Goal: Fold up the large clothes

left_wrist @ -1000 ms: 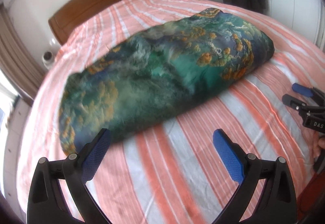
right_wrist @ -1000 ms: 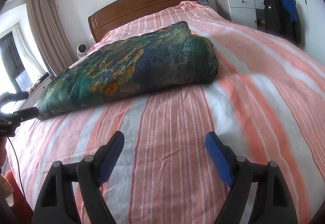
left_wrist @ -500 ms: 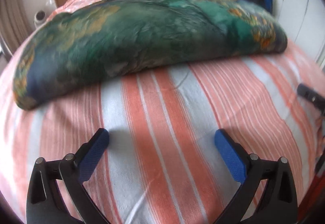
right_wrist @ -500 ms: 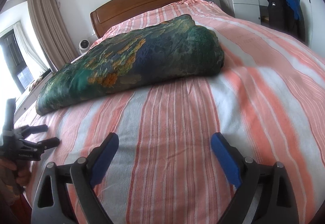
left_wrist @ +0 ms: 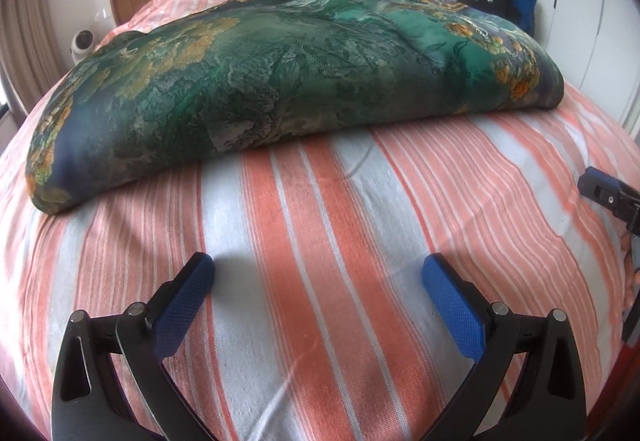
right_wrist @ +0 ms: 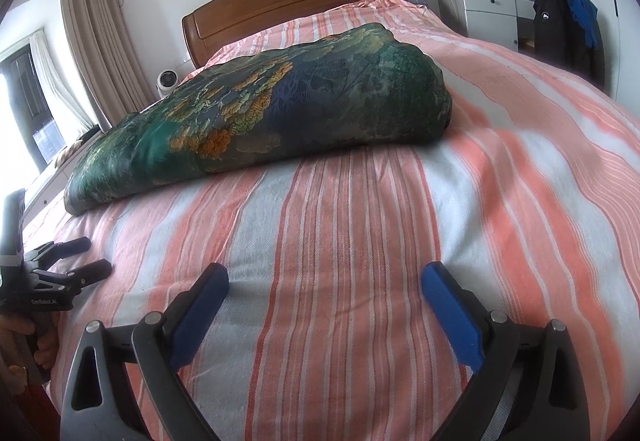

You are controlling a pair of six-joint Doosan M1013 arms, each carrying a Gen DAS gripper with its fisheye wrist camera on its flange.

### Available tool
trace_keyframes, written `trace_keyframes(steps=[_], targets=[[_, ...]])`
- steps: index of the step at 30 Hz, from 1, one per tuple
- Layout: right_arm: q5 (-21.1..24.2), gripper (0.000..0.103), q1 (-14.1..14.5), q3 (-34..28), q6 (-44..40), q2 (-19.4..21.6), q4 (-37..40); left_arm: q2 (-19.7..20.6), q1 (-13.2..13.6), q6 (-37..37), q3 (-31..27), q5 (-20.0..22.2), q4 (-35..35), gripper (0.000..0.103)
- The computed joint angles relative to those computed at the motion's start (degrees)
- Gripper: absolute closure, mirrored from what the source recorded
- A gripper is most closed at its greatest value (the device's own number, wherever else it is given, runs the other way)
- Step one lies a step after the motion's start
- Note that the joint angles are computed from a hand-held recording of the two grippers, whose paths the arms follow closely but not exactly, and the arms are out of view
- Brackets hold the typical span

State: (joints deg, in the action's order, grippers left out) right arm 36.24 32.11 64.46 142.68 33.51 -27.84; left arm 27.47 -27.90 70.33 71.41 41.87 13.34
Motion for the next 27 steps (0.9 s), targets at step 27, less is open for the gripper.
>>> trace_keyframes(steps=[27], targets=[[2.14, 0.006, 0.89, -0.99, 1.89, 0.73, -3.16, -0.35, 0.75, 0.84, 0.79, -1.60, -1.25, 0.000]])
